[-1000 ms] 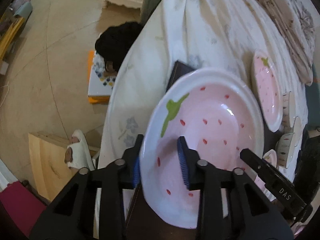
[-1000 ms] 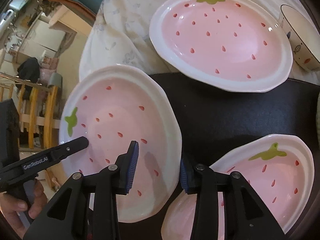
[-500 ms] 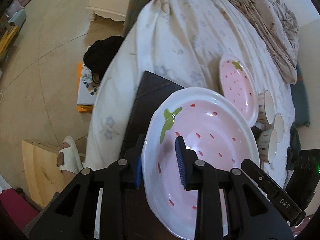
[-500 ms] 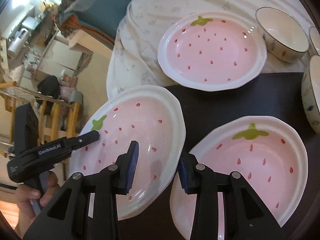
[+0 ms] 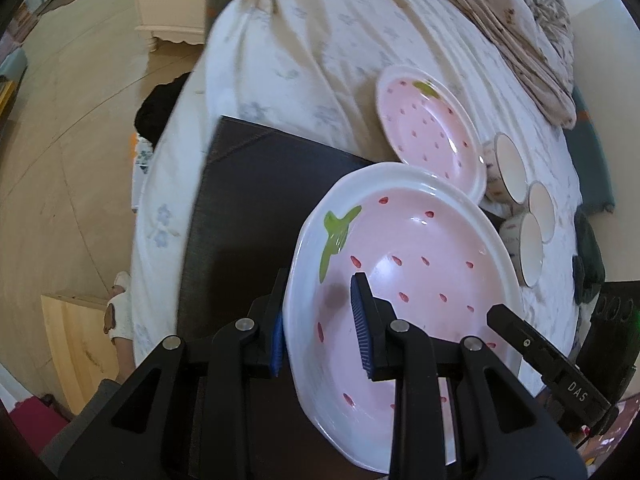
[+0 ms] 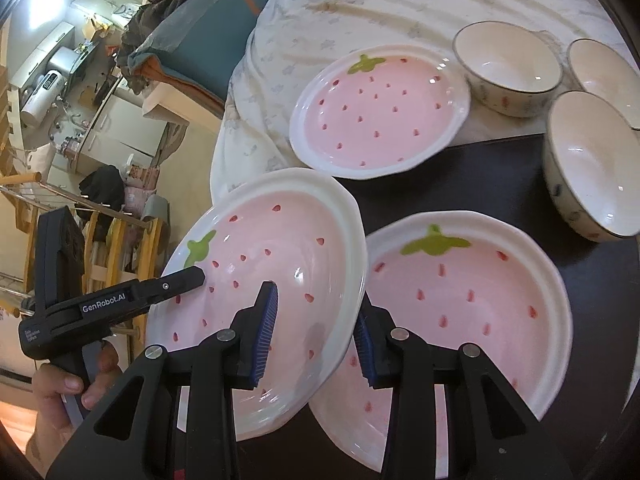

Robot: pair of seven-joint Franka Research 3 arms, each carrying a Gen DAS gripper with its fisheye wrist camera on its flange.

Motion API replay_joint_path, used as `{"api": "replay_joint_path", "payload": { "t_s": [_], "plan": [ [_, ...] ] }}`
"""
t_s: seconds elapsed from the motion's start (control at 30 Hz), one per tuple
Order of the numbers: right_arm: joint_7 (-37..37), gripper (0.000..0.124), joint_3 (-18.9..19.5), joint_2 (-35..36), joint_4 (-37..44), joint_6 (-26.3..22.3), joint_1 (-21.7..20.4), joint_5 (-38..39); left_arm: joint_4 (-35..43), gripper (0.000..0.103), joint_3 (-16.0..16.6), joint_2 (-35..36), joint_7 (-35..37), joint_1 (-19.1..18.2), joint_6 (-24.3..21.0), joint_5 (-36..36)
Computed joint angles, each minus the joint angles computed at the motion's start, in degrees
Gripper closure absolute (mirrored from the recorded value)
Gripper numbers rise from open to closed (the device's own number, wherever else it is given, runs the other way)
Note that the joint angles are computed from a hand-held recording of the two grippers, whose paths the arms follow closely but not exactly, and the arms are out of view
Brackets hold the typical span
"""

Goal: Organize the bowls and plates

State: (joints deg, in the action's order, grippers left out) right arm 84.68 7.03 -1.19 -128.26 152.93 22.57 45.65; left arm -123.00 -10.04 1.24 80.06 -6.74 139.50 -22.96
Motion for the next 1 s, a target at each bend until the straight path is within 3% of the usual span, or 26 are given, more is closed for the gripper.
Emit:
{"api": "replay_joint_path", "payload": {
  "t_s": [0.33, 0.6, 1.0],
  "plan": [
    [-3.7, 0.084, -2.7, -9.4, -9.4, 0.5, -0.7, 4.6, 0.6, 0.078, -2.4, -0.6, -2.1, -4.0, -0.8, 2.7],
    [-4.2, 0.084, -5.2, -15.9, -15.5, 0.1, -1.7, 3.5, 0.9, 0.077, -3.8, 0.8, -4.7, -6.7, -0.1, 4.9],
    [-8.2, 0.084, -7.1, -15.9, -17.8, -1.1, -2.5, 7.8, -1.1, 0.076, -4.1, 0.6, -7.2, -7.7, 0.1, 6.2]
  ]
}}
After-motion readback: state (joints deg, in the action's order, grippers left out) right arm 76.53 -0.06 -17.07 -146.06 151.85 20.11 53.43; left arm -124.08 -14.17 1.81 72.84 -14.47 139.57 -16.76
